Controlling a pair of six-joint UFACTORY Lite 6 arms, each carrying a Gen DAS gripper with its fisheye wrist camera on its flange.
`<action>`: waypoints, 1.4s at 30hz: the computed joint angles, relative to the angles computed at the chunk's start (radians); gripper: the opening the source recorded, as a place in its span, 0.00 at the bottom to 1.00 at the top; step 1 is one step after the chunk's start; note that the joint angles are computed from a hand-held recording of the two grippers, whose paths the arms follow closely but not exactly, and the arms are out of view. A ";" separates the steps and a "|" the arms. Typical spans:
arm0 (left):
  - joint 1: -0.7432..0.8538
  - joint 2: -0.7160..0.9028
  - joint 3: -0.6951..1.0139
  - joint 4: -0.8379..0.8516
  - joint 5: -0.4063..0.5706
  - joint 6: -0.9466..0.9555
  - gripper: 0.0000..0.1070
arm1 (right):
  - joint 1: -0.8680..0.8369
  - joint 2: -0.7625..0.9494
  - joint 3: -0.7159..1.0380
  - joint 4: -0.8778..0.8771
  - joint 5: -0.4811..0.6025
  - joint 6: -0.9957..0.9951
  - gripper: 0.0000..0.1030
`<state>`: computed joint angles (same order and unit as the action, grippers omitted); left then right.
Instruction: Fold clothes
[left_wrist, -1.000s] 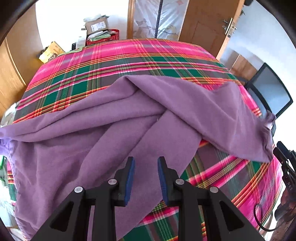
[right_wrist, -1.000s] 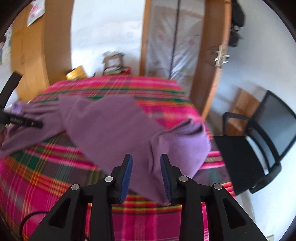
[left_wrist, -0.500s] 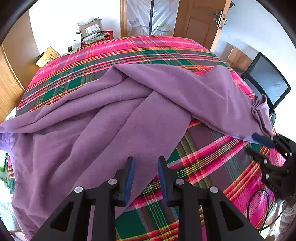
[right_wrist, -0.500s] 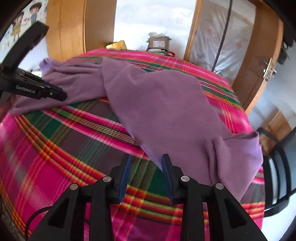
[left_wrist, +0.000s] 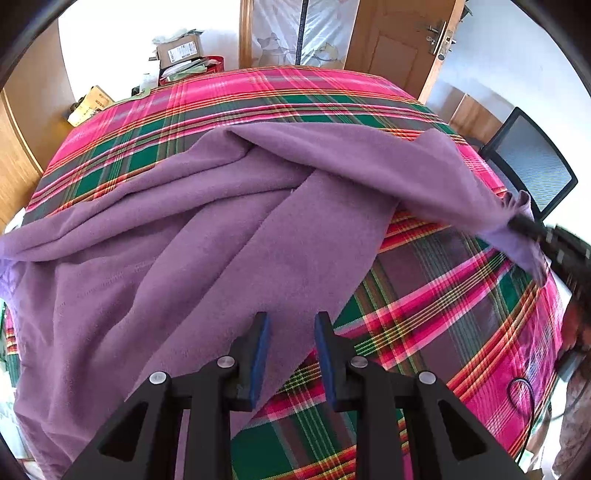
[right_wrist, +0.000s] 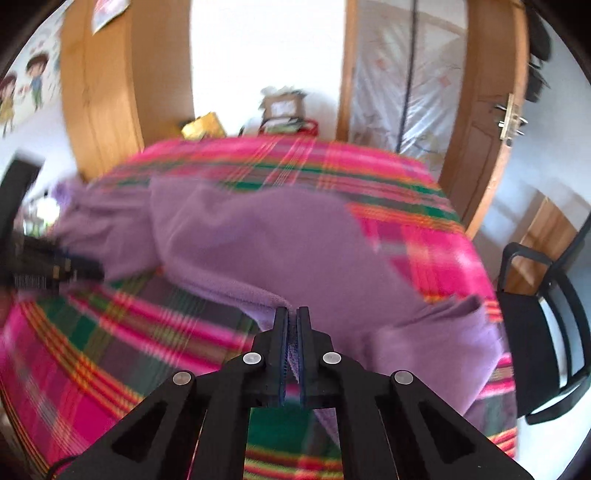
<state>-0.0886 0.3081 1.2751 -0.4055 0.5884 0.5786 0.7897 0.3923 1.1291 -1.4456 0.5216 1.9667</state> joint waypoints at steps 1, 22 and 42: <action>0.000 0.000 -0.001 0.000 -0.001 0.000 0.24 | -0.022 -0.012 0.008 -0.002 0.006 -0.010 0.04; 0.019 -0.008 -0.014 -0.048 0.014 0.031 0.24 | -0.327 0.543 0.880 0.455 0.266 -0.696 0.08; 0.278 -0.239 -0.223 -0.149 0.080 0.159 0.24 | -0.216 0.093 0.275 0.162 -0.197 -0.145 0.27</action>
